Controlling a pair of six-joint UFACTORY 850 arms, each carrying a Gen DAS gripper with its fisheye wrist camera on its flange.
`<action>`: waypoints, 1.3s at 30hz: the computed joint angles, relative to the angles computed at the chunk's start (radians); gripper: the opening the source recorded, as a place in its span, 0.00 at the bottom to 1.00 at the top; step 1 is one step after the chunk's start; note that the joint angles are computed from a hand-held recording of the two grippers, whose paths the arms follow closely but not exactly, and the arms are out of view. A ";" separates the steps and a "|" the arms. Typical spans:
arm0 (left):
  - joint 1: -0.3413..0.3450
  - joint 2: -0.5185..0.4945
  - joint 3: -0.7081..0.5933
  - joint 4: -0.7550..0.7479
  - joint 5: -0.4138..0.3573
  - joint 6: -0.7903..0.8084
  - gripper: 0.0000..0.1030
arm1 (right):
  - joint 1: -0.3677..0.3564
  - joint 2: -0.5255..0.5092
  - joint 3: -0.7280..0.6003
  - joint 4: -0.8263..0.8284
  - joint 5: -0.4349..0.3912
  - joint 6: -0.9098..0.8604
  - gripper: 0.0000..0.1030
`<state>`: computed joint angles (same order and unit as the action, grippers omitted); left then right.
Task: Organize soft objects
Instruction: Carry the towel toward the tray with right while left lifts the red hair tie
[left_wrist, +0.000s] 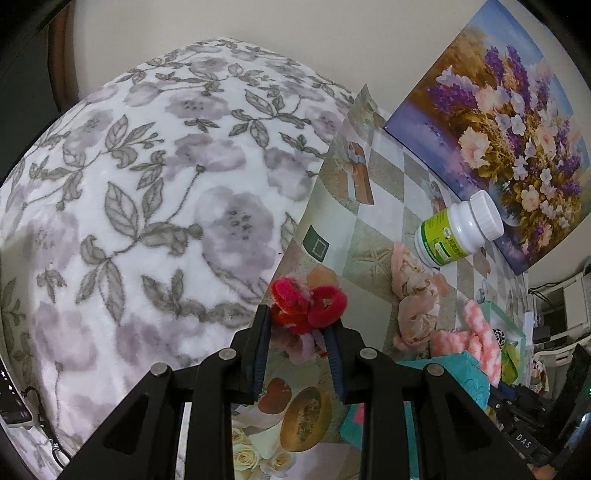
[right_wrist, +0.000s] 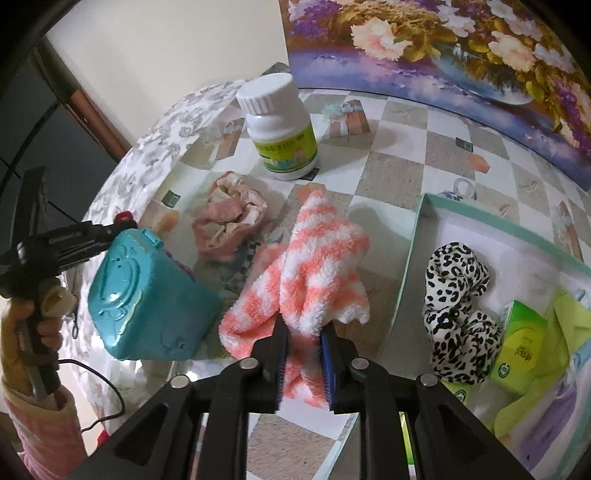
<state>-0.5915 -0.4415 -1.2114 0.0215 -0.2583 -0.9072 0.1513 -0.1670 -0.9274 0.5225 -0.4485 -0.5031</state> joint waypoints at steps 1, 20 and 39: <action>0.000 0.000 0.000 -0.003 0.002 0.003 0.29 | 0.002 0.003 0.001 -0.012 0.005 0.011 0.31; -0.010 -0.013 -0.023 0.003 -0.030 0.012 0.29 | 0.055 -0.011 -0.001 -0.372 0.091 0.338 0.05; -0.054 0.067 -0.045 0.237 -0.126 -0.203 0.29 | -0.013 0.277 0.044 0.304 0.190 -0.217 0.04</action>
<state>-0.6456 -0.3750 -1.2567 0.2587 -0.3845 -1.1102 0.1378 0.1096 -0.8833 0.8263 -0.2584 -0.7204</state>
